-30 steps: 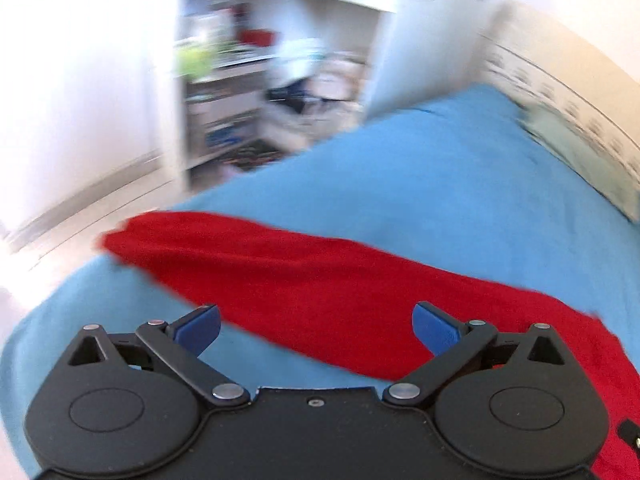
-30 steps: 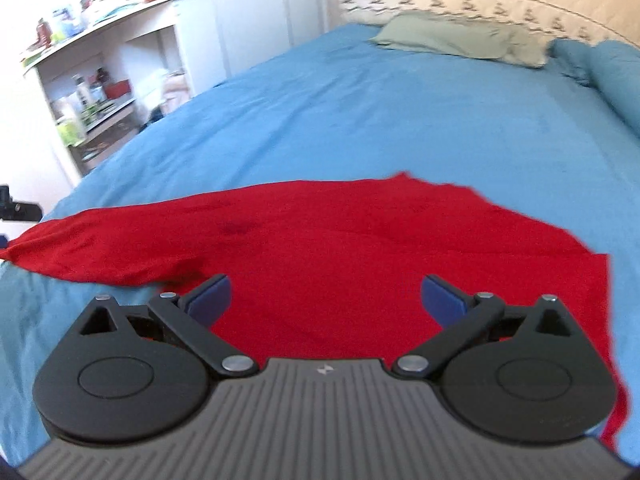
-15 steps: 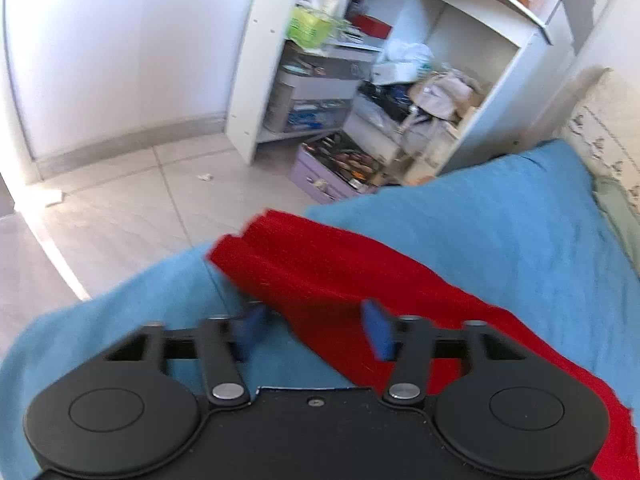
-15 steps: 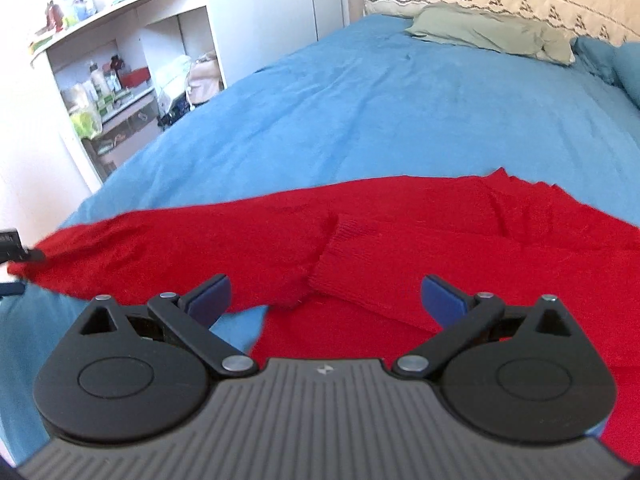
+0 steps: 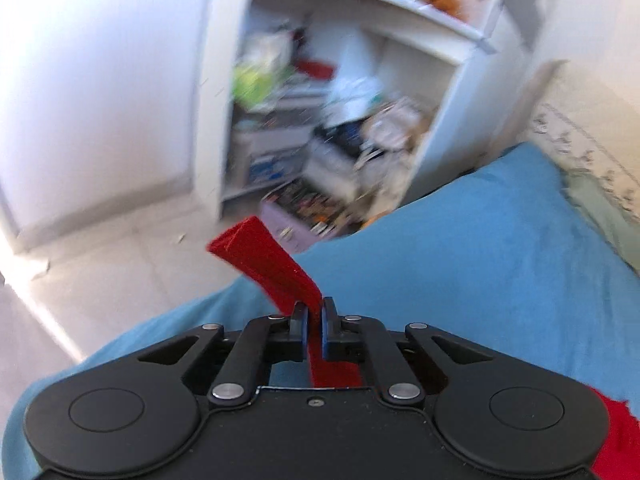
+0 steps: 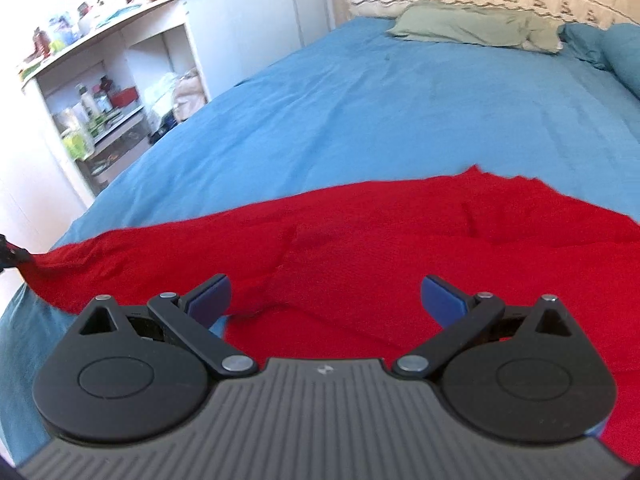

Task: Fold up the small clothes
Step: 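Lift the sleeve with the left tool and fold it over the body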

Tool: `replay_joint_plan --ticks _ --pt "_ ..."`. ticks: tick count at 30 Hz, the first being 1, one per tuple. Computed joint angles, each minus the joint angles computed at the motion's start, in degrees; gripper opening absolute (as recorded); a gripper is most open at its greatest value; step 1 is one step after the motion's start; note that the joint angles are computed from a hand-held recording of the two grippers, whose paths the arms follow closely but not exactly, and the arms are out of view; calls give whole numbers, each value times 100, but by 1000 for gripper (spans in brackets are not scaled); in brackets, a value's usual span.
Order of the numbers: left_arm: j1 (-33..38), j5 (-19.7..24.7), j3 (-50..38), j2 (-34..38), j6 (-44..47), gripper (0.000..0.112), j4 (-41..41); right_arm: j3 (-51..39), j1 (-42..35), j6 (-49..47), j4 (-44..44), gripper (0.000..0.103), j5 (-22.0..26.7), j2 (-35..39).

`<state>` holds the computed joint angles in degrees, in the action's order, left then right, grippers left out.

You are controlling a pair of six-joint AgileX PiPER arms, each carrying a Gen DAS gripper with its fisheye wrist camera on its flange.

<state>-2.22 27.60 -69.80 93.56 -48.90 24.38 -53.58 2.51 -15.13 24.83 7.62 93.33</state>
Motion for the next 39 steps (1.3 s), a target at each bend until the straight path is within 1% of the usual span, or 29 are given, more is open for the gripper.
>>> replay_joint_plan --ticks 1,3,6,8,10,13,16,18,21,24,25,27,31,32,33,34,35,37,39 --pt "-176 52 -139 -30 -3 6 68 19 -132 -376 343 103 28 -60" --pt "-567 216 -505 -46 57 6 154 62 -380 -789 686 103 69 -176" --pt "-1297 355 -1200 16 663 6 -50 107 -831 -959 780 103 209 -404" --pt "-1857 427 -1738 167 1053 6 -159 128 -1196 -1231 1005 103 350 -565" --pt "-2423 498 -2377 464 1471 6 -404 145 -1594 -1668 1356 103 496 -713" --pt "-3112 650 -3323 1112 2059 6 -1120 150 -2266 -2439 1936 103 737 -886" --pt "-3755 749 -3967 1800 2279 6 -1418 142 -2996 -3288 2565 103 993 -960" --pt "-4130 934 -4428 2350 2374 6 -1604 162 -3508 -3896 2998 103 1146 -949" --pt "-4571 1207 -4946 3195 2424 6 -1713 134 -4223 -4518 3372 103 1451 -806" --pt "-4861 1485 -5278 3813 2377 6 -1659 147 -4817 -5052 3666 103 1732 -586" --pt "-5006 1581 -5309 3913 2255 6 -1563 157 -5004 -5259 3773 103 1841 -501" --pt "-5063 1676 -5384 4110 2305 6 -1566 158 -5301 -5535 3853 103 2026 -348" --pt "-5209 1887 -5595 4349 2332 8 -1532 245 -5645 -5969 4032 103 2265 -208" --pt "-5210 1986 -5795 4444 2376 15 -1575 240 -5698 -6003 4032 103 2322 -185" --pt "-5213 2047 -5877 4470 2414 26 -1614 236 -5726 -6001 4021 103 2360 -176" --pt "-5194 2068 -5880 4435 2452 60 -1638 231 -5725 -5955 3995 103 2385 -180" --pt "-5200 1967 -5654 4292 2350 87 -1528 199 -5712 -5877 3949 103 2417 -175" --pt "-5167 1633 -4919 3794 1980 99 -1058 124 -5698 -5768 3877 103 2517 -164" --pt "-5130 1573 -4435 3428 1742 99 -780 25 -5591 -5657 3821 103 2557 -155"
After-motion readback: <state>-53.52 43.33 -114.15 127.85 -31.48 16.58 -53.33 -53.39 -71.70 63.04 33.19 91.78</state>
